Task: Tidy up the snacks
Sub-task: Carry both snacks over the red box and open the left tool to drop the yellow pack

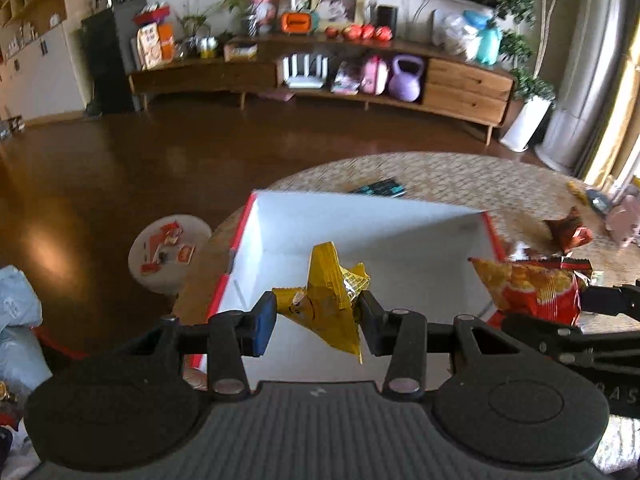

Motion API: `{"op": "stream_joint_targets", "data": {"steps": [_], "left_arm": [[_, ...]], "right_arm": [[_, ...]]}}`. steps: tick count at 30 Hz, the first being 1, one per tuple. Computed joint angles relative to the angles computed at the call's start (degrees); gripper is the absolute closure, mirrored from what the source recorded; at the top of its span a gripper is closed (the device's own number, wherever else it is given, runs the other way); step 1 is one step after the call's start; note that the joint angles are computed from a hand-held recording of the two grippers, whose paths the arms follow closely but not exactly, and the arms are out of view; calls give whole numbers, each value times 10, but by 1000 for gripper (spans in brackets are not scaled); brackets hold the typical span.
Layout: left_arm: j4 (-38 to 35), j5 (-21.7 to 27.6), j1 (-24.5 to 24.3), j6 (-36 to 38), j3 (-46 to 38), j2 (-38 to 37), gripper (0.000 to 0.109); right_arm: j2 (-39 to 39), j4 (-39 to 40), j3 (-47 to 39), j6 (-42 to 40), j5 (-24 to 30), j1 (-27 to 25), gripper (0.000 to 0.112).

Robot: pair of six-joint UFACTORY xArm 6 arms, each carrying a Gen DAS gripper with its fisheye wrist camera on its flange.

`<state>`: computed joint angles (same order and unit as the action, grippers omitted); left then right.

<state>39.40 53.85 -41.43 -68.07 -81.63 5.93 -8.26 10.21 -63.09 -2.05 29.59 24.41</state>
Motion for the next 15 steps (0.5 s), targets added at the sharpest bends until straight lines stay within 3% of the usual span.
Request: {"op": "stream_joint_targets", "data": {"steps": [15], "left_arm": [[-63,-15,40,73,2,59,65]], "right_arm": [[95,-12,-52,-1,23,26,43]]}}
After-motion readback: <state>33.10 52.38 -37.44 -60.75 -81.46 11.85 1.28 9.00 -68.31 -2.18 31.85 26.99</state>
